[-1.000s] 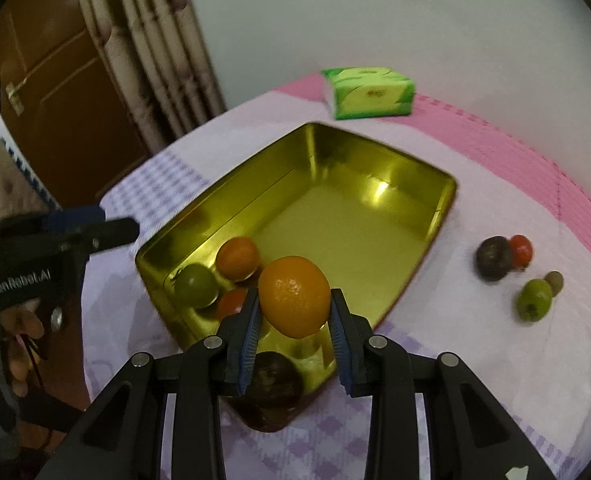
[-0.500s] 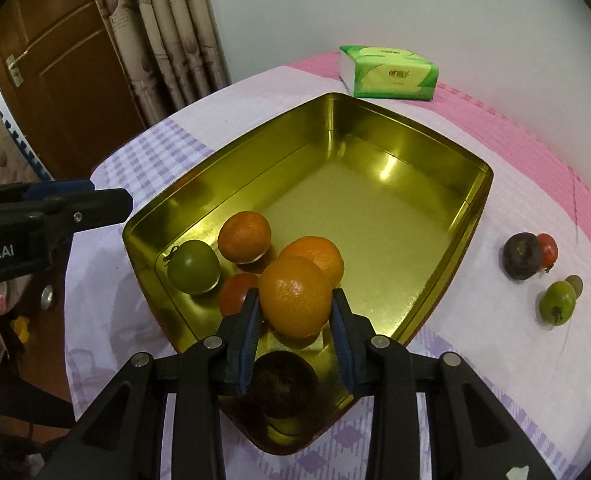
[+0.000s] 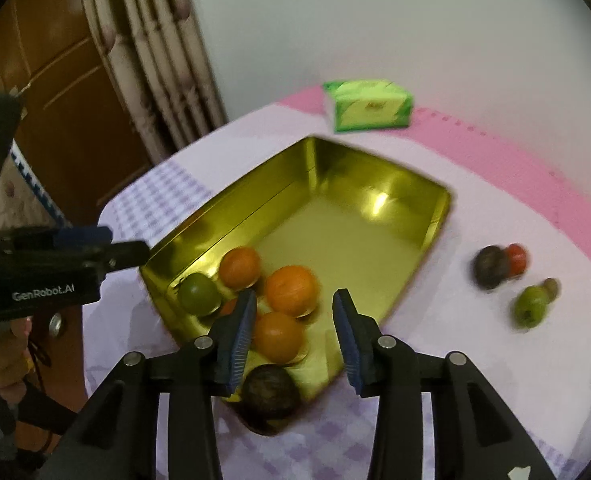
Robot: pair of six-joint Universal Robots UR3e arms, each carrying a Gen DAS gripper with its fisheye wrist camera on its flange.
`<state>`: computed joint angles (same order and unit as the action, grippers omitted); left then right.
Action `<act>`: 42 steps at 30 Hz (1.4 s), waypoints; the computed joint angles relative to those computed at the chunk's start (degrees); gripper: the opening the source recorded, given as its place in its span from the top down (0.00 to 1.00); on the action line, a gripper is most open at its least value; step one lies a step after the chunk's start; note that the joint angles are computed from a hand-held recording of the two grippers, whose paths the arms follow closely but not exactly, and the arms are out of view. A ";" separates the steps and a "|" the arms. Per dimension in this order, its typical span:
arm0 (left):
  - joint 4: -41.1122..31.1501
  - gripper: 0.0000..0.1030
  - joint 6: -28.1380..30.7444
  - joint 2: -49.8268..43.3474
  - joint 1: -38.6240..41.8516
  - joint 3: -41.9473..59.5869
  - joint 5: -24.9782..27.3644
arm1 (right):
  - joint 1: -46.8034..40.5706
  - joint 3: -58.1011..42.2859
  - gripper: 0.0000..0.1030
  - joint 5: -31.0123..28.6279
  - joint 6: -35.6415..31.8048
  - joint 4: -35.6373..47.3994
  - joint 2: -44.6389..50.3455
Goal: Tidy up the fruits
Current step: 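Carry the held orange into the tin and open the right gripper, then grasp the green tomato with right gripper while left gripper grasps the dark avocado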
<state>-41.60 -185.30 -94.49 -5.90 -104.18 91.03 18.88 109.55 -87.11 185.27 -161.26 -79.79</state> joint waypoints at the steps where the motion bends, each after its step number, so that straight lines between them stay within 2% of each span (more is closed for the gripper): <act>1: -0.19 0.43 0.02 0.00 0.00 0.09 0.04 | -0.72 1.42 0.64 -0.74 -0.08 -0.61 -1.36; 7: 0.26 0.43 0.50 -0.42 -0.82 0.25 0.86 | -11.13 13.31 0.64 -2.87 -0.71 -3.76 -9.00; 12: 1.08 0.42 1.73 -0.88 -2.52 0.59 1.45 | -20.25 19.56 0.64 -2.82 -1.92 -7.39 -9.68; 14: 1.36 0.42 2.44 -1.23 -3.29 0.92 1.50 | -22.26 19.91 0.64 -2.69 -2.46 -8.65 -8.17; 18: 2.40 0.42 3.80 -1.60 -4.77 1.35 1.60 | -23.49 19.20 0.56 -2.20 -2.73 -12.15 -4.04; 25: 2.97 0.41 5.31 -4.63 -9.46 5.32 2.53 | -23.18 15.78 0.56 -3.71 -4.11 -16.54 2.48; 27: 2.50 0.40 5.33 -7.17 -11.98 8.34 3.93 | -22.30 13.91 0.58 -4.93 -4.74 -16.94 4.46; 29: 0.94 0.40 4.50 -10.50 -14.48 12.72 4.09 | -22.34 13.97 0.67 -4.61 -5.38 -17.00 4.29; 30: -0.10 0.40 3.89 -12.33 -15.60 15.33 3.83 | -22.65 14.50 0.69 -3.76 -5.92 -17.31 3.87; 34: -3.21 0.40 1.93 -20.90 -20.22 26.80 2.42 | -24.05 17.94 0.69 -3.63 -7.64 -18.40 1.26; 42: -13.55 0.40 -0.42 -39.76 -25.21 54.75 -2.20 | -40.87 33.12 0.69 1.74 -13.05 -18.37 -13.85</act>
